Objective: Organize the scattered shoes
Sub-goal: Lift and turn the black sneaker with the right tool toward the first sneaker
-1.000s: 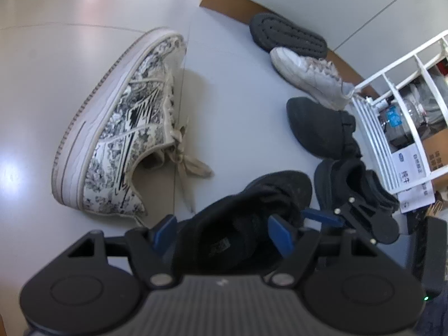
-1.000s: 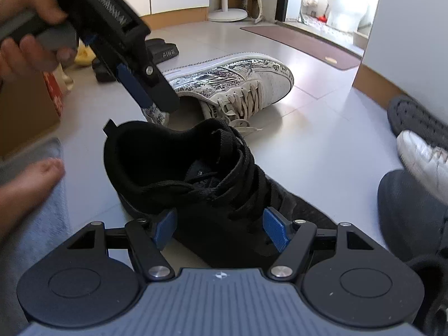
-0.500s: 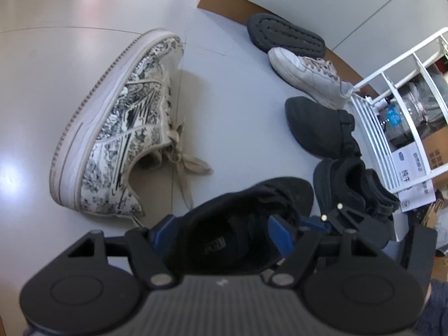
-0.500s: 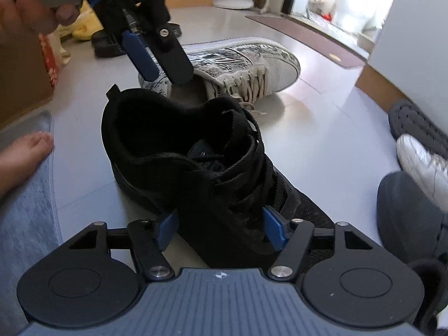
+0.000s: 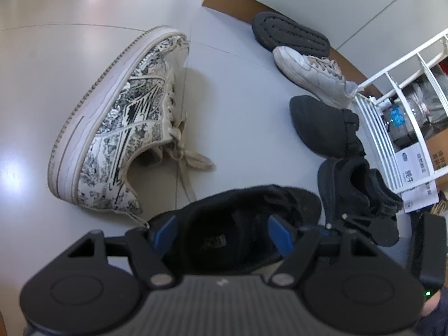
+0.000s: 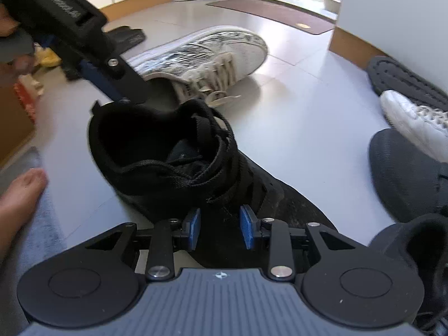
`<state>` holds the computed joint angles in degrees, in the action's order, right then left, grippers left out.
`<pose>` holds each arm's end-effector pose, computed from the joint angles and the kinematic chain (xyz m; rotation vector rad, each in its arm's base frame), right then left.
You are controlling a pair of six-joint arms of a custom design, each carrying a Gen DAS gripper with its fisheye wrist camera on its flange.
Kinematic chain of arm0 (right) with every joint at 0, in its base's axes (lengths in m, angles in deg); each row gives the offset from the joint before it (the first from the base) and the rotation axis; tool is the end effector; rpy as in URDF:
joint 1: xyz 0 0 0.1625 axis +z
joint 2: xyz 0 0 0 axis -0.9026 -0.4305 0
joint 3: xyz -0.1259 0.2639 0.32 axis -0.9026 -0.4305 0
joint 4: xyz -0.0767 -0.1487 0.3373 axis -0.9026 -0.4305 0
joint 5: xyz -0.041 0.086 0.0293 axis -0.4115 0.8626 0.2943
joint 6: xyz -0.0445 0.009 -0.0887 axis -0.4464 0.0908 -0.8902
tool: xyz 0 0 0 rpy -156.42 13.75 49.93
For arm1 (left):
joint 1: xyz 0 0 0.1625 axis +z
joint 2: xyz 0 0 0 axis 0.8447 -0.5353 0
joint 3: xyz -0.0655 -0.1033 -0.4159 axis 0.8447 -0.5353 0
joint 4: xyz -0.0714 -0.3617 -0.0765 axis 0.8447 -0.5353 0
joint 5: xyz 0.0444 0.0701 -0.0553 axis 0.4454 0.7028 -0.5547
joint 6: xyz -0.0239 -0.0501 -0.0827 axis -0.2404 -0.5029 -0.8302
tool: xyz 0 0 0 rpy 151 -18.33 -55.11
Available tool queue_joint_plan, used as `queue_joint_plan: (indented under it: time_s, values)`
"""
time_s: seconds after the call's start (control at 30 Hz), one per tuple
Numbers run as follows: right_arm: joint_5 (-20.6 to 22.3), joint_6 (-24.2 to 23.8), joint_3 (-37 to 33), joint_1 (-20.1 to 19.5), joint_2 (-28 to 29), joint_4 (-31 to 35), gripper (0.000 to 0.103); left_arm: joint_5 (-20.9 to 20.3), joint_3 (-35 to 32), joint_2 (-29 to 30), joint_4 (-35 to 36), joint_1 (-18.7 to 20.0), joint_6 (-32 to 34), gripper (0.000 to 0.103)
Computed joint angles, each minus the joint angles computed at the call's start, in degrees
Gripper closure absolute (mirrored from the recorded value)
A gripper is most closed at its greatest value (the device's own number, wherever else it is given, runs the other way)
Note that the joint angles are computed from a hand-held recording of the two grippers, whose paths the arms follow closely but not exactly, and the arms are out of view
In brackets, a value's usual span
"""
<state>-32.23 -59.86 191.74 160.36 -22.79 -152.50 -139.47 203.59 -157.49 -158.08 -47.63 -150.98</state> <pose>0.1558 -0.3965 0.1624 1.9913 -2.2133 -0.1535 -0.2292 -0.2362 0.1706 -0.6664 2.4361 -0.9687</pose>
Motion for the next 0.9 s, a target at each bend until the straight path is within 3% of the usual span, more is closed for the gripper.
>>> queue_joint_plan:
  time_s: [0.17,0.23,0.27,0.3,0.37,0.63,0.8,0.9]
  values:
    - [0.2,-3.6,-0.1,-0.5,-1.3,2.8,0.065,0.3,-0.2,0.3,-0.2,0.6,0.3,0.029]
    - [0.0,-6.3,-0.6,-0.3,-2.2,4.9,0.057,0.4,-0.2,0.5,-0.3,0.7,0.4,0.029]
    - [0.3,-7.3,-0.8,-0.4,-2.4,5.1,0.044,0.3,-0.2,0.5,-0.3,0.7,0.4,0.029]
    - [0.8,-8.3,-0.7,-0.6,-2.6,4.4,0.022,0.3,-0.1,0.5,-0.2,0.7,0.2,0.029]
    - [3.0,-11.8,0.5,-1.4,-3.0,0.4,0.006,0.3,-0.1,0.4,-0.1,0.7,-0.1,0.029]
    - [1.3,-18.1,0.5,-0.8,0.5,-2.6,0.006,-0.2,0.5,-0.7,1.6,-0.1,-1.9,0.029]
    - [-0.3,-24.5,0.6,0.1,2.3,-3.4,0.006,-0.6,0.6,-1.0,2.1,-0.4,-2.3,0.029]
    - [-0.6,-25.3,-0.1,0.9,3.5,-2.6,0.004,-0.5,0.6,-1.2,2.7,-0.6,-2.9,0.029]
